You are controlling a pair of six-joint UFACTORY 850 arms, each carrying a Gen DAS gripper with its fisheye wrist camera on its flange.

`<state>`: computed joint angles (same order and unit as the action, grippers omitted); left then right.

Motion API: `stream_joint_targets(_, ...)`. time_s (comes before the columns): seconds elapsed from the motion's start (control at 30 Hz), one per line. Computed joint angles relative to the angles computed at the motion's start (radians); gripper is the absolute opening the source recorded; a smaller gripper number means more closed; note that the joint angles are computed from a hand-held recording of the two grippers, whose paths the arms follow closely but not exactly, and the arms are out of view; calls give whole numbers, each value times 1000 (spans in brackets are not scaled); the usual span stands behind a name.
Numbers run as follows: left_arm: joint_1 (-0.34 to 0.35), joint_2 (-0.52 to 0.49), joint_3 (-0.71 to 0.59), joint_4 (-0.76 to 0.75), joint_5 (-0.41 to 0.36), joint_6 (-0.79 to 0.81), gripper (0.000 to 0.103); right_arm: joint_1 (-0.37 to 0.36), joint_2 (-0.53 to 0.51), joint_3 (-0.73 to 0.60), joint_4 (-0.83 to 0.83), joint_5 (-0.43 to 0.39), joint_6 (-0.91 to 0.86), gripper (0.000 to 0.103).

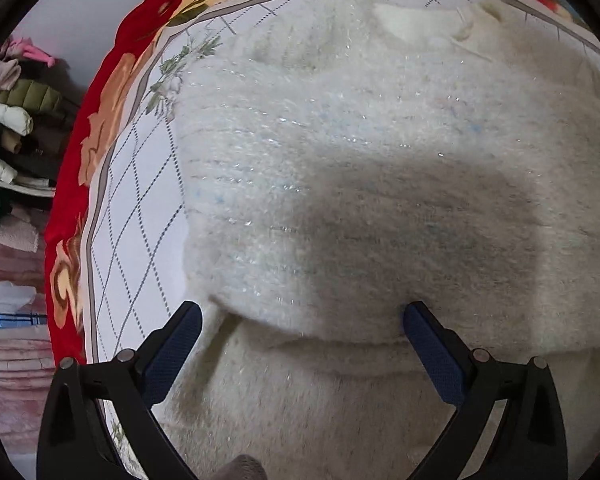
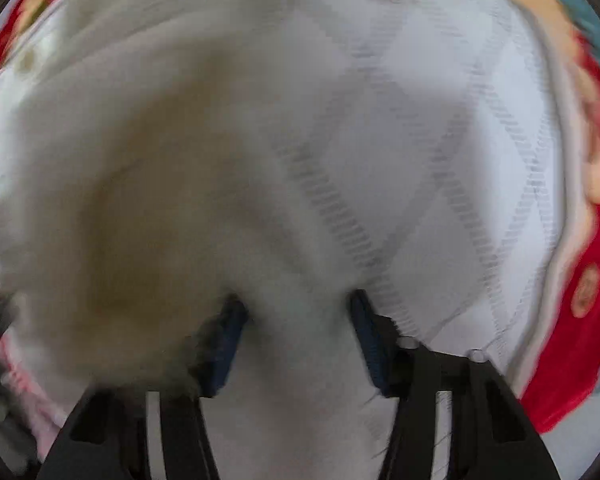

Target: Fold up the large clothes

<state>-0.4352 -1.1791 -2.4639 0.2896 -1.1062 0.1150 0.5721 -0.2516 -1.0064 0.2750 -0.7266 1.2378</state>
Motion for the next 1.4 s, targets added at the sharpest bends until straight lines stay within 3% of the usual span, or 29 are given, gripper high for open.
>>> stream_joint_targets(0.03,-2,-11,-19,-1,-12,6,103,-2,27,36,3,32,59,52)
stream_joint_targets(0.13,-9,-31,-53,18,-26,11,103,18,63,46,-44,14,188,52)
stream_joint_targets(0.23,-9,-25,-44,19,-22,10,103,35,137,118,56,134,164,55)
stream_joint_targets(0.33,-7,-6,-10,22,-5,-1,103,52,173,200,234,218,20,54)
stream_joint_targets(0.4,-6,-9,-18,15,-14,-8,103,79,194,242,266,282,13,49)
stream_joint_targets(0.5,-1,-31,-56,-6,-40,-11,103,99,218,254,201,269,78,34)
stream_joint_targets(0.57,0,-33,-60,-10,-43,-15,103,113,219,252,176,272,122,15)
stream_joint_targets(0.63,0,-28,-51,-11,-36,-19,103,121,216,242,132,258,181,11)
stream_joint_targets(0.73,2,-27,-50,-16,-37,-23,103,141,171,181,65,226,291,10)
stream_joint_targets(0.8,3,-31,-57,-21,-41,-25,103,151,81,101,67,219,269,11)
stream_joint_targets(0.93,4,-23,-41,-25,-30,-36,103,144,33,40,121,189,183,26)
stream_joint_targets(1.03,4,-14,-25,-25,-19,-47,103,139,3,16,142,199,148,26)
stream_joint_targets(1.1,3,-5,-10,-22,-12,-53,103,141,6,26,131,215,153,25)
stream_joint_targets(1.17,5,0,-10,-26,-18,-52,103,154,12,31,113,237,186,8)
stream_joint_targets(1.27,12,32,21,-29,-6,-31,103,202,28,33,93,255,283,7)
stream_joint_targets(1.4,32,127,138,-15,55,22,103,291,6,-2,142,343,425,7)
